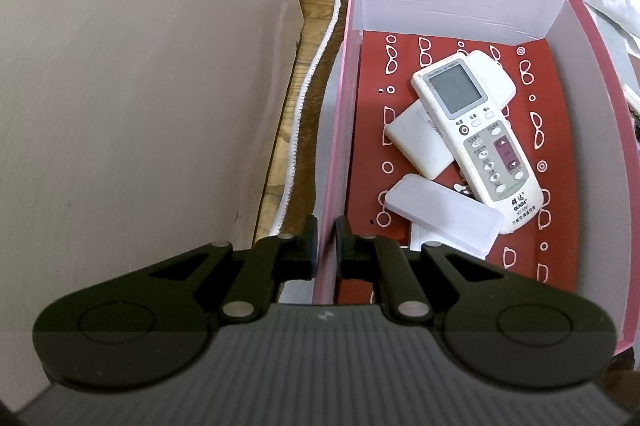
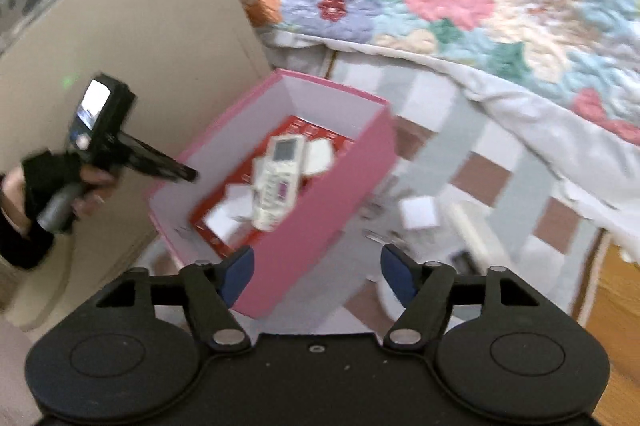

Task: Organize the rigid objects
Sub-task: 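Carry the small white remote into the pink box and open the right gripper, then move the right gripper to the large white square charger and grasp it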

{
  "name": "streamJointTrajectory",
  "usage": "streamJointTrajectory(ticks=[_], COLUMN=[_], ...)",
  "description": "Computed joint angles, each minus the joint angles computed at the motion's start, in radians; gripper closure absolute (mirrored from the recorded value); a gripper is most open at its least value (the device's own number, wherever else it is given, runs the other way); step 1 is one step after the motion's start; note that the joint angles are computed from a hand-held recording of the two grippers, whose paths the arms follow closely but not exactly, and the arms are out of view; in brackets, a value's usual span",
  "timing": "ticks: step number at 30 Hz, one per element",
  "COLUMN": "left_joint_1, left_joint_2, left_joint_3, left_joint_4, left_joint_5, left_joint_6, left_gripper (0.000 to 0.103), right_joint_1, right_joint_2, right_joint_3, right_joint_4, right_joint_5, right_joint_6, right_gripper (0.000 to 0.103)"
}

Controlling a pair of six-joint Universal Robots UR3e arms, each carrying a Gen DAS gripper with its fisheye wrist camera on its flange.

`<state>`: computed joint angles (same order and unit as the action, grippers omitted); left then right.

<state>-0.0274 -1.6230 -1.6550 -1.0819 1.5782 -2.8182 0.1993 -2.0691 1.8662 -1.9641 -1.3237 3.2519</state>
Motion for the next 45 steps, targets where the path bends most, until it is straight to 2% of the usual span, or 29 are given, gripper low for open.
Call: streamJointTrajectory(ticks=[5, 8, 11, 15, 19, 24, 27, 33, 39, 40, 42, 45], left_joint_1=[0.001, -0.008, -0.014, -0.014, -0.019, -0.020, -0.023, -0.029, -0.028, -0.028, -0.029, -0.027], left_joint_2=[-0.005, -0.011, -0.015, -0.016, -0.023, -0.030, -0.033, -0.038, -0.036, -0.036, -0.036, -0.036], left_joint_3=[0.007, 0.013, 0.020, 0.025, 0.034, 0.043, 0.046, 0.043, 0.036, 0.037, 0.037, 0.037], left_joint_4=[-0.006, -0.009, -0.013, -0.020, -0.024, -0.033, -0.035, -0.024, -0.020, -0.022, -0.021, -0.022], left_joint_5=[0.002, 0.014, 0.022, 0.023, 0.031, 0.033, 0.037, 0.042, 0.040, 0.040, 0.040, 0.039], left_joint_6=[-0.013, -0.021, -0.027, -0.030, -0.028, -0.033, -0.034, -0.033, -0.028, -0.030, -0.029, -0.026], left_gripper=[0.094, 0.094, 0.094, 0.094, 0.094, 0.093, 0.093, 0.093, 0.093, 0.093, 0.093, 0.093], right_joint_1=[-0.004, 0.012, -0.012, -0.095, -0.098, -0.169, -0.160, -0.056, -0.114, -0.110, -0.039, -0.005], right_joint_2=[-0.148, -0.146, -0.114, -0.098, -0.027, -0.058, -0.045, 0.052, 0.060, 0.070, 0.122, 0.133], right_joint_3=[0.205, 0.306, 0.366, 0.422, 0.418, 0.490, 0.523, 0.485, 0.509, 0.513, 0.479, 0.455], right_joint_4=[-0.061, -0.126, -0.154, -0.139, -0.101, -0.126, -0.186, -0.251, -0.320, -0.341, -0.352, -0.335], right_joint_5=[-0.093, -0.158, -0.160, -0.104, -0.147, -0.089, -0.099, -0.190, -0.147, -0.152, -0.235, -0.266], right_joint_6=[-0.043, -0.049, -0.056, -0.017, 0.072, 0.080, 0.103, 0.095, 0.154, 0.157, 0.162, 0.127], right_gripper=[0.023, 0.023, 0.023, 0.023, 0.023, 0.023, 0.020, 0.020, 0.018, 0.020, 0.040, 0.041])
